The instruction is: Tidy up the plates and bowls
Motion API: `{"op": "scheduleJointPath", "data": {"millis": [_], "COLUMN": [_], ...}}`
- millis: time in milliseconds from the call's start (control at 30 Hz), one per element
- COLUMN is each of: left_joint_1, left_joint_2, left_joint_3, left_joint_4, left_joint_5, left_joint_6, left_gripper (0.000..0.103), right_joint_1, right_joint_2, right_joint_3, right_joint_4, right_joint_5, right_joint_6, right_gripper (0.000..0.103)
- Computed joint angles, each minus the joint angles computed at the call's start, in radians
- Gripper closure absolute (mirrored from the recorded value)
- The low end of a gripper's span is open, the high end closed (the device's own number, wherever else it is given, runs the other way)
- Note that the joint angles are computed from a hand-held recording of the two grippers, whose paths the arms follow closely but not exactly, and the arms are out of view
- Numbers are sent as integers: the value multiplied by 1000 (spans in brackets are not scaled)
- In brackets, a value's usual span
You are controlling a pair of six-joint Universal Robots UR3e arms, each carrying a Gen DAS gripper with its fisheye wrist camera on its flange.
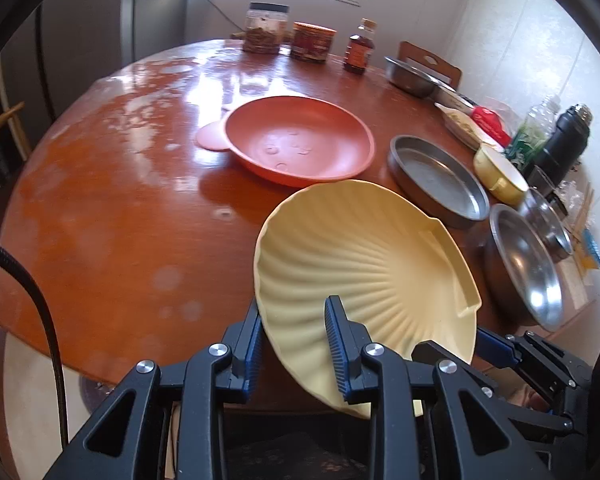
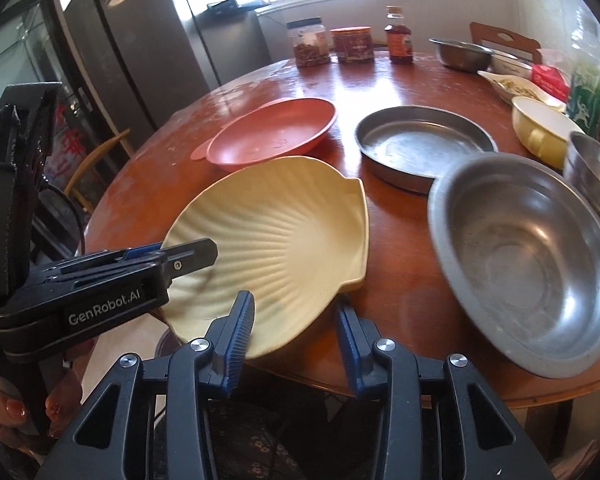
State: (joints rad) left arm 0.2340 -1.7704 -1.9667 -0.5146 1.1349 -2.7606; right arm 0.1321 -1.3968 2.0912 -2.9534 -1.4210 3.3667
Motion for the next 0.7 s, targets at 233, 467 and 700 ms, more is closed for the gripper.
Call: {"op": "scheduleJointPath", "data": {"millis": [233, 467, 700], "left_joint_1": [77, 121, 112], "left_joint_2": [16, -13, -37], "left_joint_3": [-9, 42, 70], "left_joint_4": [10, -4, -13], "left_joint_5": [23, 33, 18], "left_joint_6": [28, 32, 27], "left_gripper": [73, 73, 73], "right_joint_1": [64, 108, 132], "right_joint_2": [132, 226, 242], "right_joint_3": [-186, -326, -326], "right_joint_4": [64, 96, 59], "right_joint_5": [26, 38, -14], "right_joint_6": [9, 28, 39], "right_gripper": [61, 61, 61]}}
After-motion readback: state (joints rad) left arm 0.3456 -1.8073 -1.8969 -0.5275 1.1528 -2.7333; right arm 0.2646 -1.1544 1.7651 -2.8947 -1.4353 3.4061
